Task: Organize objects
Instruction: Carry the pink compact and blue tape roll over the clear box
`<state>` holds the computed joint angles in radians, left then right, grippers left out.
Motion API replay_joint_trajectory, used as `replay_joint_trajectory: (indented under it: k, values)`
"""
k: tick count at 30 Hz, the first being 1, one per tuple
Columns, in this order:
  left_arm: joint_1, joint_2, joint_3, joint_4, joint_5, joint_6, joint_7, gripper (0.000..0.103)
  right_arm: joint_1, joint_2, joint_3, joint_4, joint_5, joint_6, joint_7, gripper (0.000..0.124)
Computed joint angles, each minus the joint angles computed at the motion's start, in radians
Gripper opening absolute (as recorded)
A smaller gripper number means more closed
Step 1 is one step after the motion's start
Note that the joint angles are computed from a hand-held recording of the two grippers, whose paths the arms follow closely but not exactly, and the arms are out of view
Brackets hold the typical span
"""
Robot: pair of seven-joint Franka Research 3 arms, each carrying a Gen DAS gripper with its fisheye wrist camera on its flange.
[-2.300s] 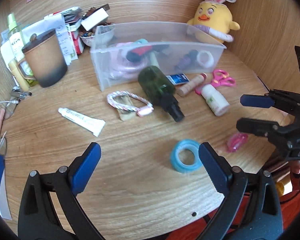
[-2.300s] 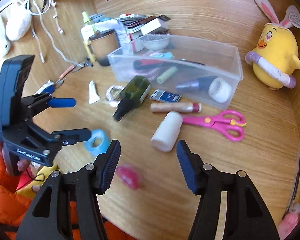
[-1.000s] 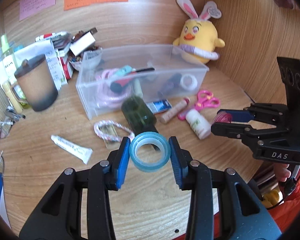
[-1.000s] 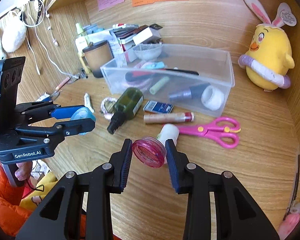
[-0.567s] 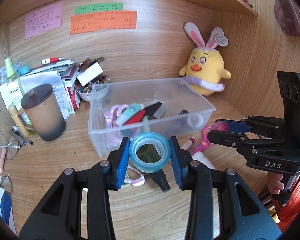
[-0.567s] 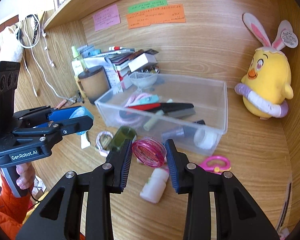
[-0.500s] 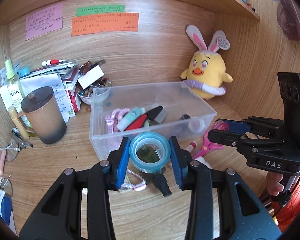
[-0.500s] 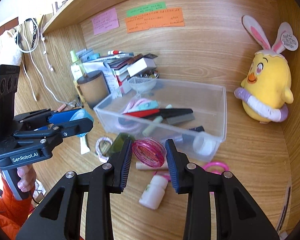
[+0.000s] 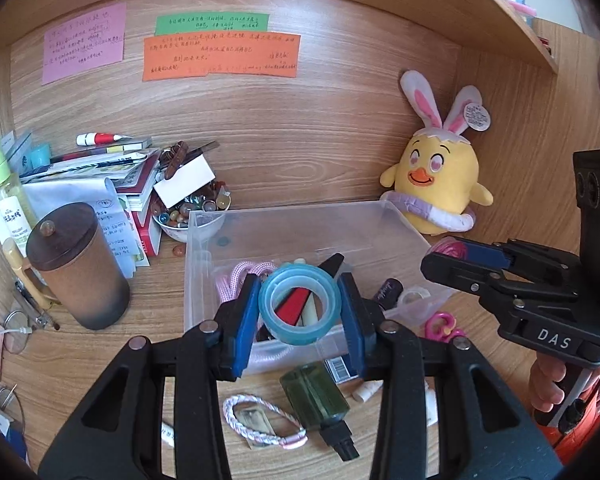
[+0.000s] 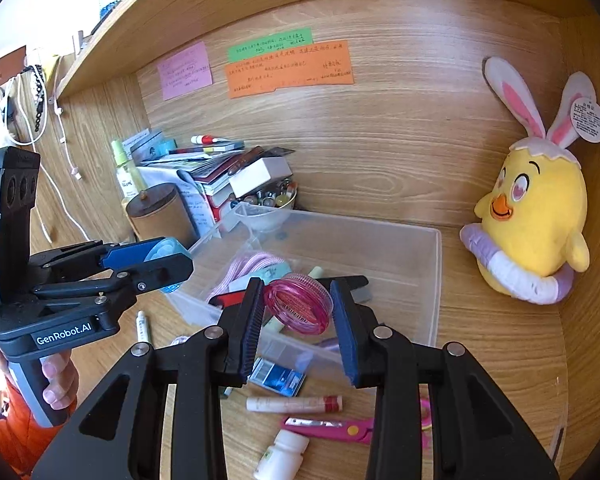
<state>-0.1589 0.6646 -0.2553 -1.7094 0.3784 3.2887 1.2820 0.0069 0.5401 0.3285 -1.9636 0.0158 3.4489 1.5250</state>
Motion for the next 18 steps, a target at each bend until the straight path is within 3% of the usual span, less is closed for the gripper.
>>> replay_joint_trajectory:
  k: [7, 13, 18]
  values:
    - [0.061, 0.097, -0.095, 0.138, -0.034, -0.121, 0.046, 0.039, 0.043, 0.049, -0.042, 0.095, 0.054, -0.071, -0.029, 0.031]
    - [0.036, 0.180, -0.090, 0.269, -0.108, -0.246, 0.096, 0.039, 0.078, 0.116, -0.074, 0.201, 0.133, -0.184, -0.081, 0.031]
    - [0.008, 0.223, -0.070, 0.334, -0.158, -0.301, 0.124, 0.039, 0.117, 0.166, -0.117, 0.283, 0.201, -0.279, -0.111, 0.031]
